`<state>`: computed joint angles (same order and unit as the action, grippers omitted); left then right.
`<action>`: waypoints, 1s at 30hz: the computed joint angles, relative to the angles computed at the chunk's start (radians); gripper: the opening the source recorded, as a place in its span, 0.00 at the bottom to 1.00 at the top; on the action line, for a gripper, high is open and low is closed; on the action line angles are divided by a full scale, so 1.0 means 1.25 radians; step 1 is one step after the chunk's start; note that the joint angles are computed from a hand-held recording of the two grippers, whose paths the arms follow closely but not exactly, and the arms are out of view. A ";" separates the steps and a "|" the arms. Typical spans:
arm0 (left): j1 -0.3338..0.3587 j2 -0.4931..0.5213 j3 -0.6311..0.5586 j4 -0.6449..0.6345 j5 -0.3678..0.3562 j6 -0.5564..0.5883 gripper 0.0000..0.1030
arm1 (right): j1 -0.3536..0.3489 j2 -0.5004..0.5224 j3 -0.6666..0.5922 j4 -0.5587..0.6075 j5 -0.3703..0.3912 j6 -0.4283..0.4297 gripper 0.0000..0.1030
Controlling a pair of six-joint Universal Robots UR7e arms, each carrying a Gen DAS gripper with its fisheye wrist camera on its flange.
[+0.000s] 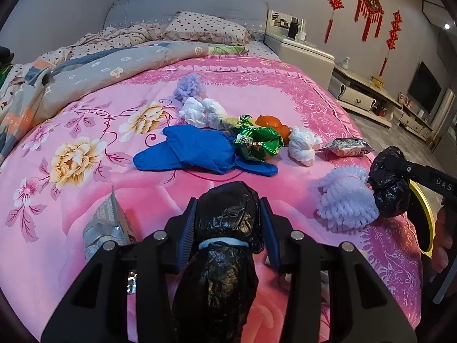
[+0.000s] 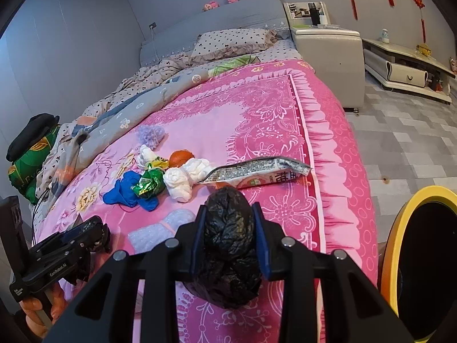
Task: Collect trash
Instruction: 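Carry both black bags over the yellow-rimmed bin with both tools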
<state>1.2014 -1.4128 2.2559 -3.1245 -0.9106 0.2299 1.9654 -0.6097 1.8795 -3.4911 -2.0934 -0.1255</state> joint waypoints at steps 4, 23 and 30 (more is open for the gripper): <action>-0.014 -0.022 0.021 -0.026 0.009 -0.006 0.39 | 0.021 -0.011 0.010 -0.010 -0.022 -0.003 0.28; -0.211 -0.177 0.109 0.024 0.110 -0.107 0.39 | 0.102 -0.151 0.101 0.011 -0.041 0.035 0.28; -0.325 -0.201 0.100 0.084 0.148 -0.146 0.39 | 0.123 -0.212 0.133 -0.023 -0.052 0.012 0.28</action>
